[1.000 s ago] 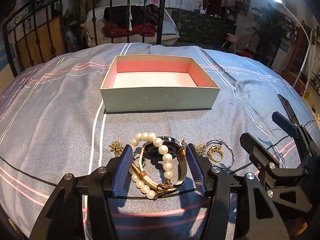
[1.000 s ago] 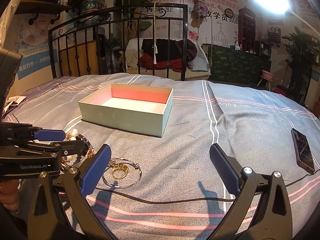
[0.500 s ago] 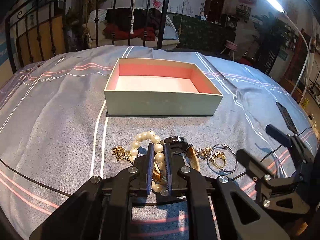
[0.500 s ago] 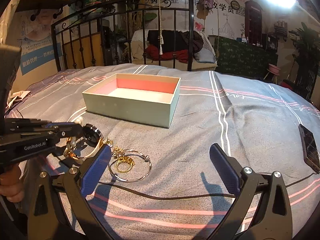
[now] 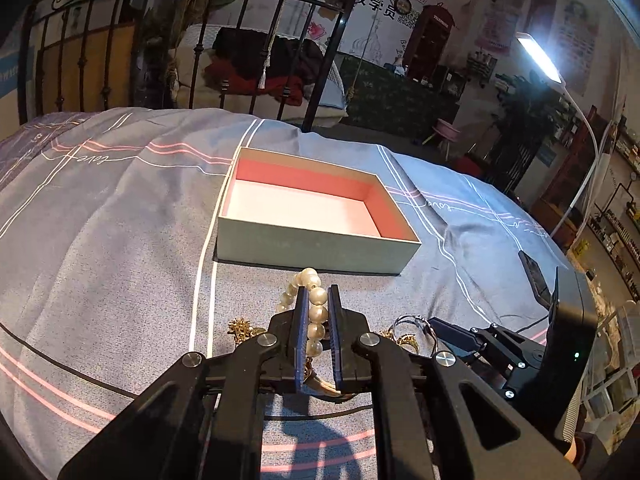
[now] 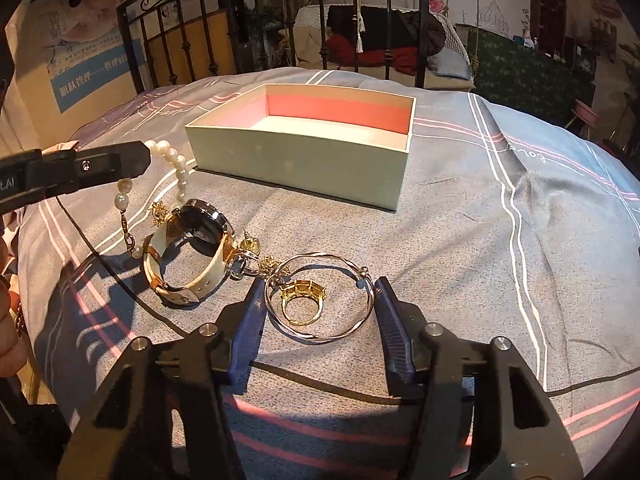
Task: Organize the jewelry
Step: 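Carry the pearl bracelet and silver bangle into the box and lower them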
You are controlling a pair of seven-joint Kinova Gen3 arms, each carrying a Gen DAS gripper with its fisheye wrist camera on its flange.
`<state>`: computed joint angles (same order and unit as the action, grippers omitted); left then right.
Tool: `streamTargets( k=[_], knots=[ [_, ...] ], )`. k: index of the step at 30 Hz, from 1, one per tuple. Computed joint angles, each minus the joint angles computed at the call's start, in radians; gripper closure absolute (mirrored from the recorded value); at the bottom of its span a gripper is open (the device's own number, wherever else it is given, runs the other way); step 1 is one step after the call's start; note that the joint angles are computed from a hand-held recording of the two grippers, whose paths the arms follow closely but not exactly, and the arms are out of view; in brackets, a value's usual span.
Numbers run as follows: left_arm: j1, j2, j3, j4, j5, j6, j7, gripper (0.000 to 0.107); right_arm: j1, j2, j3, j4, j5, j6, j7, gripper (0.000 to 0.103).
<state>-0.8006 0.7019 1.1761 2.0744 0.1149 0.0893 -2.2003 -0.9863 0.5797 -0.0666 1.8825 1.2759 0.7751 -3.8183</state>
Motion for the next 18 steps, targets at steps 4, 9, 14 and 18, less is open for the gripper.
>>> streamTargets(
  k=[4, 9, 14, 18],
  knots=[
    [-0.032, 0.010, 0.036, -0.008, 0.003, 0.015, -0.010, 0.098, -0.026, -0.015, -0.001, 0.020, 0.049, 0.039, -0.049, 0.048],
    [-0.066, 0.021, 0.080, -0.023, 0.019, 0.035, -0.037, 0.098, -0.024, -0.034, -0.028, 0.019, 0.064, 0.087, -0.047, 0.048],
    [-0.088, 0.030, 0.110, -0.046, 0.047, 0.065, -0.071, 0.098, -0.019, -0.052, -0.043, 0.025, 0.081, 0.118, -0.055, 0.048],
    [-0.081, 0.024, 0.112, -0.058, 0.074, 0.065, -0.100, 0.098, -0.005, -0.070, -0.053, 0.028, 0.105, 0.137, -0.057, 0.048]
  ],
)
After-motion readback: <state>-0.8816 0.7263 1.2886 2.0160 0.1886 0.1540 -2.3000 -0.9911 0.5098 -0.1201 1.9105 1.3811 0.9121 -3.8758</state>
